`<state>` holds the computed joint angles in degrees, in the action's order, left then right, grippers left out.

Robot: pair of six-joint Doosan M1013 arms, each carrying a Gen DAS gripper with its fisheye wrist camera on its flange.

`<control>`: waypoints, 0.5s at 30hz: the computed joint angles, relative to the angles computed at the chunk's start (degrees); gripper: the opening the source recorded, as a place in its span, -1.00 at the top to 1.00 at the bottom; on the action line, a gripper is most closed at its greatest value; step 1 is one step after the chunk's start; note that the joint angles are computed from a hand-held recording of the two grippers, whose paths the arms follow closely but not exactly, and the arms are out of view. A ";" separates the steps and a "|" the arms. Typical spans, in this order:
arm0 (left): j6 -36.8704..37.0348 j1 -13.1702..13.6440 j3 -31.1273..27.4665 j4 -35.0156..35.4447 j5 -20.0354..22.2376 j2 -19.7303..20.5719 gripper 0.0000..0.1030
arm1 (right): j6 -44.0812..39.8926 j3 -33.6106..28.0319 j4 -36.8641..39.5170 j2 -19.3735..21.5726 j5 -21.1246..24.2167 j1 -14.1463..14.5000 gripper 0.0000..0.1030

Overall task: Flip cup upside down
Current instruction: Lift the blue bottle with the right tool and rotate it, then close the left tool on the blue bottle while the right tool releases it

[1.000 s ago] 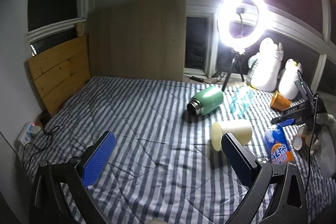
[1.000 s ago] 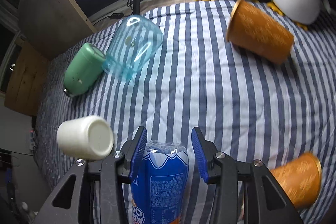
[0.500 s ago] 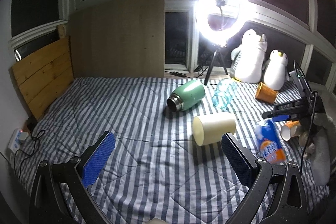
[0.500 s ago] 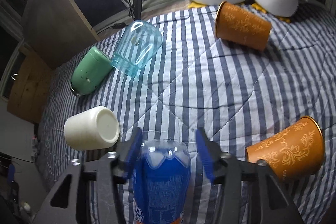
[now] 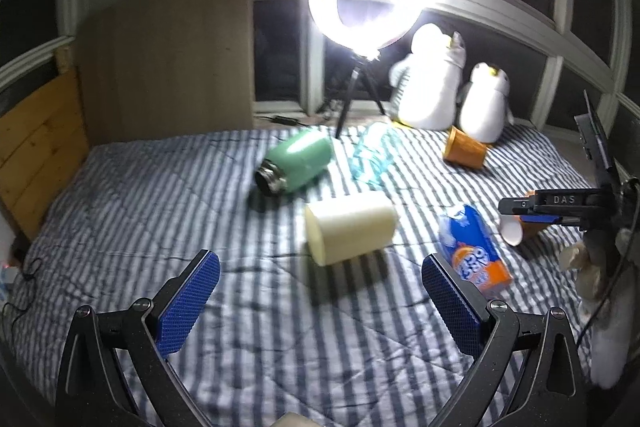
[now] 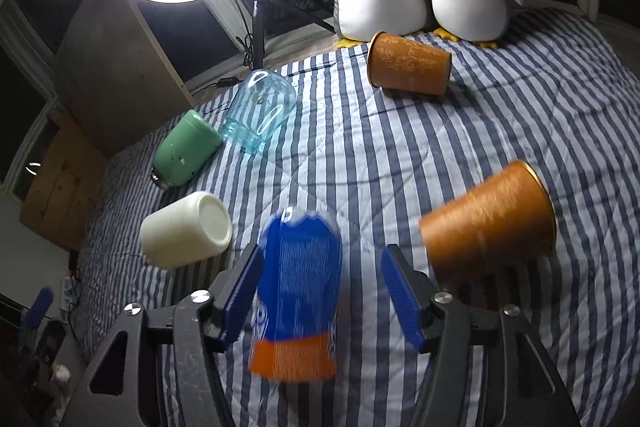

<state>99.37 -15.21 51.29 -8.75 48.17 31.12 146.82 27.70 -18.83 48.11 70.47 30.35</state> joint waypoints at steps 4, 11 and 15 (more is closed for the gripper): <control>2.17 -0.63 -1.32 -2.07 1.87 0.97 -0.99 | 1.54 3.01 0.34 -1.37 -1.91 0.21 -0.26; 5.53 -1.59 -9.41 -6.37 9.41 5.72 -0.99 | 3.95 3.82 -2.45 -2.10 -0.82 1.21 -0.26; 3.85 -2.80 -23.40 -9.18 22.49 14.21 -0.99 | 7.21 7.33 -7.04 -4.51 -1.13 2.15 -0.27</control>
